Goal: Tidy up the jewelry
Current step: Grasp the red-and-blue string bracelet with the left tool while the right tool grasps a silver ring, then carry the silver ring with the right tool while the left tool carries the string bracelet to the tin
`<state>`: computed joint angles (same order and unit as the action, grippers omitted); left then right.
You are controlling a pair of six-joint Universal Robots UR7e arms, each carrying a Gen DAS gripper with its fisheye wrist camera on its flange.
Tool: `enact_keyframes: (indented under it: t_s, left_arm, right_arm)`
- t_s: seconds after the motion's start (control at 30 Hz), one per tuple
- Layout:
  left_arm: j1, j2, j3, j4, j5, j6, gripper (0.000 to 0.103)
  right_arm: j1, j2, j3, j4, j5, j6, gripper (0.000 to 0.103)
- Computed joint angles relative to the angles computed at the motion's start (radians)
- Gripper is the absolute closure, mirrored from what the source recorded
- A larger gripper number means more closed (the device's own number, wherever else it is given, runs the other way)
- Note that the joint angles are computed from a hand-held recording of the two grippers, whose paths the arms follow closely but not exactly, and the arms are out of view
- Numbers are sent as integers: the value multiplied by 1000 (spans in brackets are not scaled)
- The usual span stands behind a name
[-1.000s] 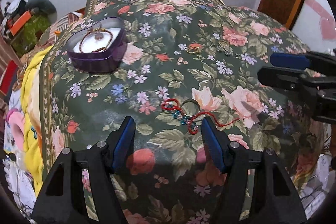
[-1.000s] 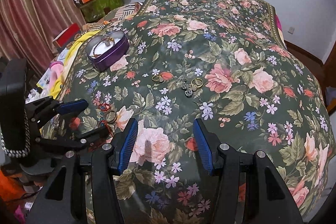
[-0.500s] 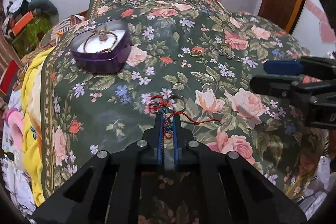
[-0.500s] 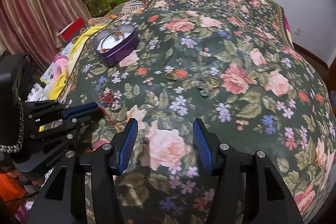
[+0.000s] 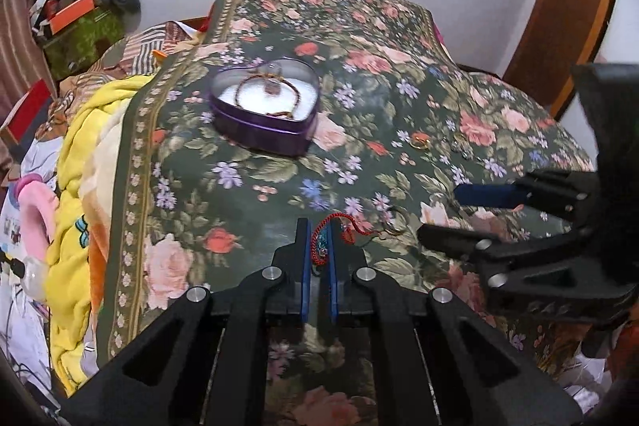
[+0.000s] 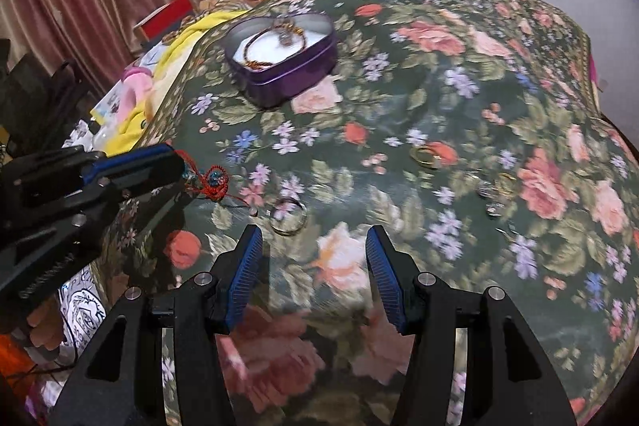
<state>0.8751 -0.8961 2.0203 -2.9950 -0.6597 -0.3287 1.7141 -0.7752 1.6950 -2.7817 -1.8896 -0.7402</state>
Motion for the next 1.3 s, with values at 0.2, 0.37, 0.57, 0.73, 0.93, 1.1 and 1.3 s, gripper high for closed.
enact_keyframes:
  t_s: [0.2, 0.37, 0.57, 0.73, 0.93, 1.1, 1.3]
  left_arm:
    - [2, -22, 16, -56, -12, 8, 97]
    - [0, -19, 6, -69, -12, 24, 97]
    - [-6, -11, -11, -75, -14, 33, 97]
    - [-17, -8, -23, -96, -10, 63, 97]
    - [-33, -1, -54, -148, 12, 128, 97]
    - [-40, 1, -78, -200, 24, 185, 97]
    - [-46, 3, -108, -263, 42, 259, 97]
  right_arm:
    - [5, 19, -9, -9, 3, -19, 65]
    - [6, 23, -17, -2, 10, -20, 83]
    - [-3, 6, -16, -4, 41, 2, 83]
    - [0, -11, -12, -40, 58, 0, 83]
    - [9, -28, -17, -88, 85, 2, 83]
    - [21, -30, -40, -112, 110, -3, 83]
    - [38, -23, -75, -131, 145, -9, 83]
